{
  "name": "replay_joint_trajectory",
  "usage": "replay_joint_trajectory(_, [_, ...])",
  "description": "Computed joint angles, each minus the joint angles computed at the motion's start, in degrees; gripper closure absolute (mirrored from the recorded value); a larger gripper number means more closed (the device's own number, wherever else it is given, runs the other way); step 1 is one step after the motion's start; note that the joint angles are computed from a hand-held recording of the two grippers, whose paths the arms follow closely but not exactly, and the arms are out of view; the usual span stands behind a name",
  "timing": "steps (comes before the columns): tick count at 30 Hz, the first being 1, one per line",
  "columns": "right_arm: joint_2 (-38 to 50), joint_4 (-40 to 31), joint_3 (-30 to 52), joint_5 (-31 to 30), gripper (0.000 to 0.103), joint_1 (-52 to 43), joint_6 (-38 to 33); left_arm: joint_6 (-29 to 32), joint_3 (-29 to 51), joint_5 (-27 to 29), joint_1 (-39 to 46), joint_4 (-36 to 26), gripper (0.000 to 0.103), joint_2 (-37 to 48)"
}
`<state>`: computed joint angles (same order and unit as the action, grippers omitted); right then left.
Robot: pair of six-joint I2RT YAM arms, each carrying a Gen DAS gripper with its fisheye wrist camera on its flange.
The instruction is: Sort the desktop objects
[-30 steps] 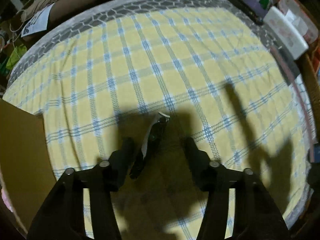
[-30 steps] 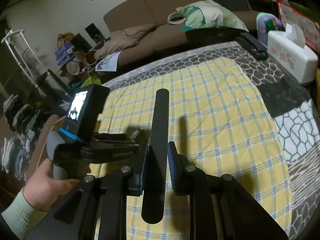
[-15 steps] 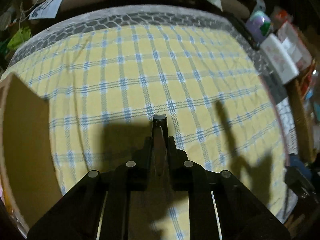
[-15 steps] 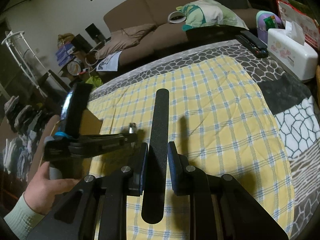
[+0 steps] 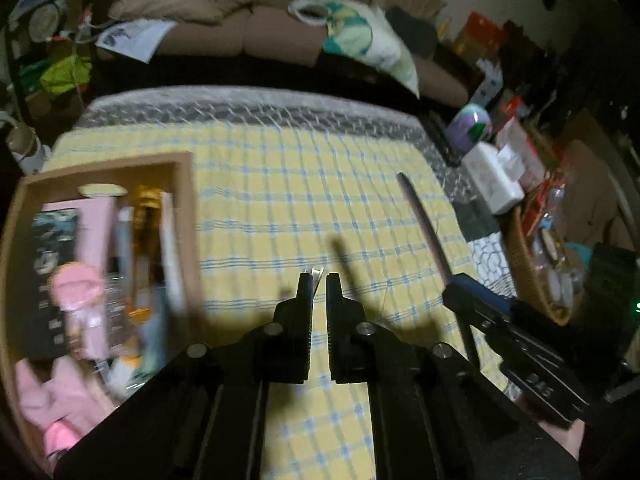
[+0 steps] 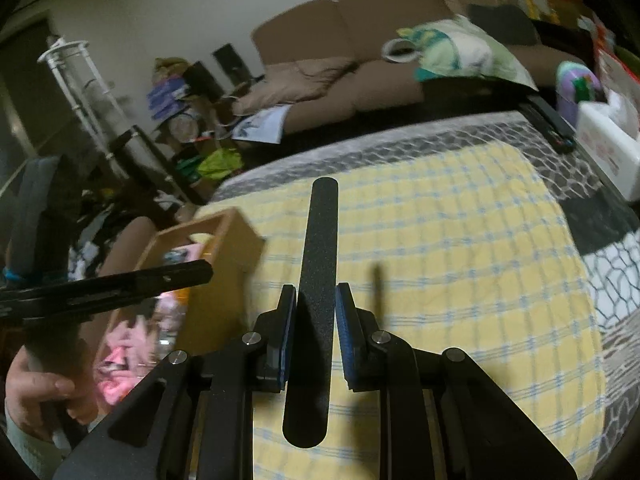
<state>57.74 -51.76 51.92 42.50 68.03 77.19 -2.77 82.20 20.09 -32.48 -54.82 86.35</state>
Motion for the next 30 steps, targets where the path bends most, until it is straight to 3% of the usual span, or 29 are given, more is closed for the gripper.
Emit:
replay_joint_trajectory(6, [9.3,6.4,8.0,0.3,0.084,1.0,-6.2,6.4,0.6,2.0,8.7,-6.1,0.097,-4.8])
replay_joint_trajectory(10, [11.0,5.4,9.6,0.9,0.084,1.5,-5.7,7.3,-2.5,-0.6,6.2,-5.5,0.096,-6.0])
replay_joint_trajectory(12, [10.7,4.4,9.1,0.9,0.084,1.6,-4.1,6.3,-4.7,-3.1,2.5,-4.1,0.087,-5.6])
replay_joint_trajectory(15, [9.3,2.4,7.7,0.7,0.084,1.7,-2.1,3.8,-7.0,-8.3,-3.6,-1.1,0.073,-2.0])
replay_joint_trajectory(22, [2.1,-0.1,0.8,-0.4,0.084,0.9,0.8,-0.7,-4.7,-19.3,-13.2,3.3,0.073,11.1])
replay_joint_trajectory(30, [-5.7,-2.1,-5.7,-2.1,0.084,-0.5,2.7,-2.4,0.7,-23.5,-17.0,1.9,0.073,19.2])
